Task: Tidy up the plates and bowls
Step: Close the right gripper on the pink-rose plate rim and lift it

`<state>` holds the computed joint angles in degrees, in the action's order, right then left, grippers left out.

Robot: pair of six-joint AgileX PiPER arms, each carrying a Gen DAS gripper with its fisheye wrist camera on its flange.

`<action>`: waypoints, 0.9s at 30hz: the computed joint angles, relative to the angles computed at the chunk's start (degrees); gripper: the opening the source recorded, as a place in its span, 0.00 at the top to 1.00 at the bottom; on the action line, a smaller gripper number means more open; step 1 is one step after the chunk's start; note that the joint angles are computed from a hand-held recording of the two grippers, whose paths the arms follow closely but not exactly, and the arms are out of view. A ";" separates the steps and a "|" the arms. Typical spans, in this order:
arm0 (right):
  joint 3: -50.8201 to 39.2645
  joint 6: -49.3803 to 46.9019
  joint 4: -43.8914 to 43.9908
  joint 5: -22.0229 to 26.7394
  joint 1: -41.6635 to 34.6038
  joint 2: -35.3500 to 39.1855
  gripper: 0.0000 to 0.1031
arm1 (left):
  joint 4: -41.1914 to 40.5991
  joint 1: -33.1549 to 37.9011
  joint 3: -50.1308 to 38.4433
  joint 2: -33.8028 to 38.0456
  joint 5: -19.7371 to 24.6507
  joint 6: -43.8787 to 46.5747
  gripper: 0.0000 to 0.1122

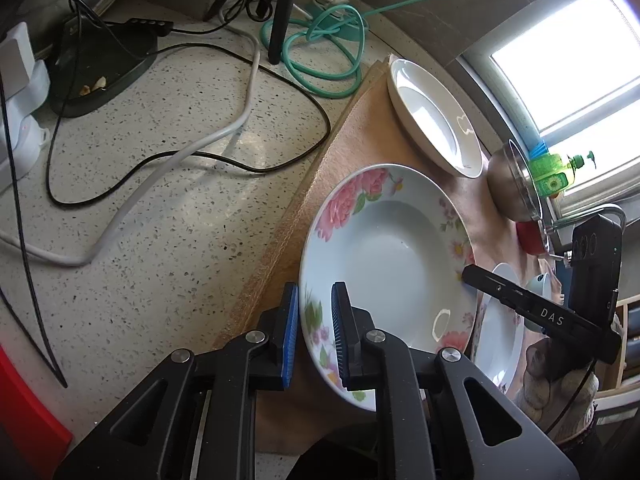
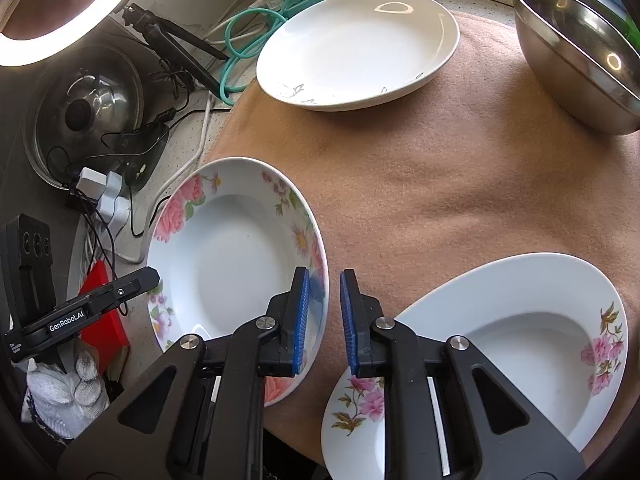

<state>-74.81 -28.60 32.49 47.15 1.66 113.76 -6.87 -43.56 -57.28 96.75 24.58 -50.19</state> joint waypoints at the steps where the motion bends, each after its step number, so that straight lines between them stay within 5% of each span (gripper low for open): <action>1: -0.15 0.05 0.04 0.01 0.14 0.14 0.87 | -0.18 0.04 0.00 0.03 -0.03 0.16 0.87; 27: 2.05 -0.66 1.91 -0.07 -1.72 -2.55 0.90 | 4.71 -1.33 -3.10 -0.06 2.85 -3.68 0.87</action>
<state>-72.76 -29.27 34.40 47.08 -0.06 111.21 -2.16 -44.89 -60.38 96.69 27.43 -53.86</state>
